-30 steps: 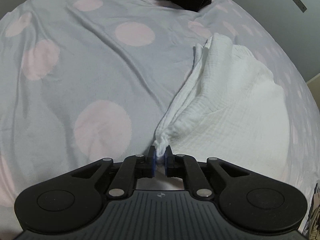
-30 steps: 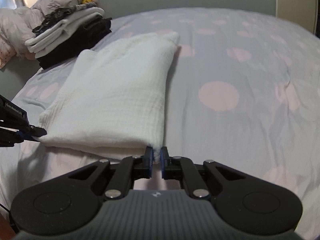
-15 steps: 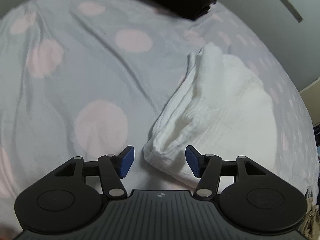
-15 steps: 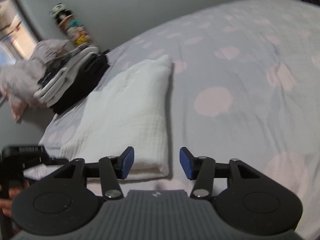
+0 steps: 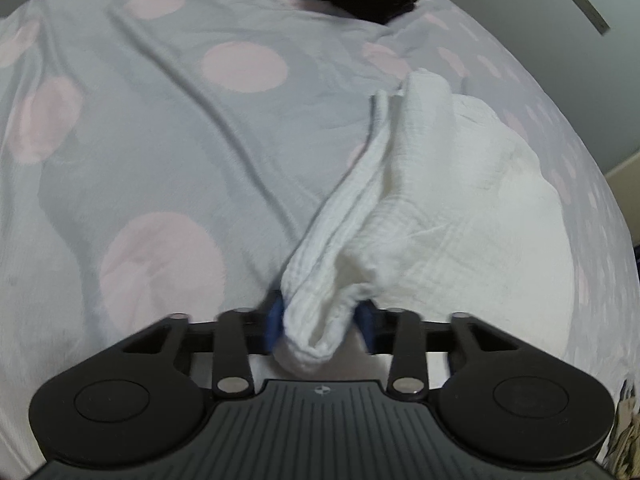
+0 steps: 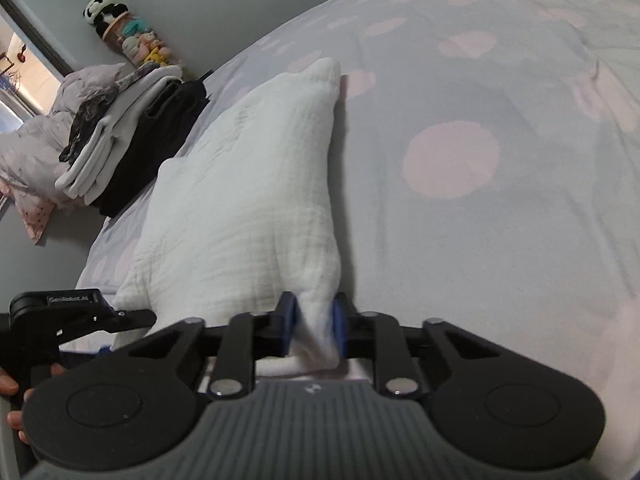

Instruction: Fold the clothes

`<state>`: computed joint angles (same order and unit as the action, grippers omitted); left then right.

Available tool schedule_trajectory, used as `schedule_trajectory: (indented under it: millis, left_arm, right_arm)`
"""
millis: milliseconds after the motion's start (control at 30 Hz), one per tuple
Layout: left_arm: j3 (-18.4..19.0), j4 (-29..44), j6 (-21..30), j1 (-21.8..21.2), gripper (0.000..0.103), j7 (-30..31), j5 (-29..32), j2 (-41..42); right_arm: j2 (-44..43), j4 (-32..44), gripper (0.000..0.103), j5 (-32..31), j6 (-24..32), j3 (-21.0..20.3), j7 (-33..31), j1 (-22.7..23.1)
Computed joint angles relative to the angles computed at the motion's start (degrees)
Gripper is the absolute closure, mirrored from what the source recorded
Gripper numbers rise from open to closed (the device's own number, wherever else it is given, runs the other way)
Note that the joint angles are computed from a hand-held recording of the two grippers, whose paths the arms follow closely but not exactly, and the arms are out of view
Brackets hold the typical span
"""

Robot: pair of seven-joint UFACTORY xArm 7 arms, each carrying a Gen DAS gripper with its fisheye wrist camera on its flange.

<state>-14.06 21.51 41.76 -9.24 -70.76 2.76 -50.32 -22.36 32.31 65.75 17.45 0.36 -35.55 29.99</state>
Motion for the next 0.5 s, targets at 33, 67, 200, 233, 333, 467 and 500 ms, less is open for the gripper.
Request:
schedule_trajectory:
  millis: [33, 67, 200, 233, 333, 467, 500]
  left_arm:
    - [0.1, 0.1, -0.6, -0.2, 0.082, 0.6, 0.2, 0.4]
    - [0.0, 0.4, -0.7, -0.3, 0.084, 0.9, 0.4, 0.6]
    - [-0.5, 1.1, 0.6, -0.7, 0.088, 0.4, 0.3, -1.1]
    - [-0.4, 1.2, 1.1, -1.1, 0.088, 0.4, -0.1, -2.2]
    - [0.4, 2.1, 4.1, -3.4, 0.089, 1.0, -2.2, -5.4]
    - [0.5, 4.1, 9.6, -6.7, 0.089, 0.1, -7.2, -7.0]
    - [0.3, 4.5, 10.6, -7.6, 0.089, -0.3, -8.5, -7.3]
  right_arm:
    - [-0.2, -0.1, 0.086, 0.5, 0.0, -0.2, -0.6, 0.2]
    - [-0.4, -0.2, 0.087, 1.0, 0.0, -0.4, -1.2, 0.3]
    - [-2.4, -0.2, 0.091, 2.6, 2.4, -1.3, -0.3, -0.5]
    - [-3.2, -0.1, 0.092, 2.1, 3.6, -1.4, 1.1, -1.2]
    - [-6.7, -0.1, 0.092, 0.0, 6.8, -1.9, 5.0, -3.1]
    - [-12.3, -0.1, 0.092, -9.1, 13.7, -2.8, 13.2, -7.0]
    - [-14.1, -0.3, 0.092, -12.6, 15.7, -2.8, 15.2, -8.4]
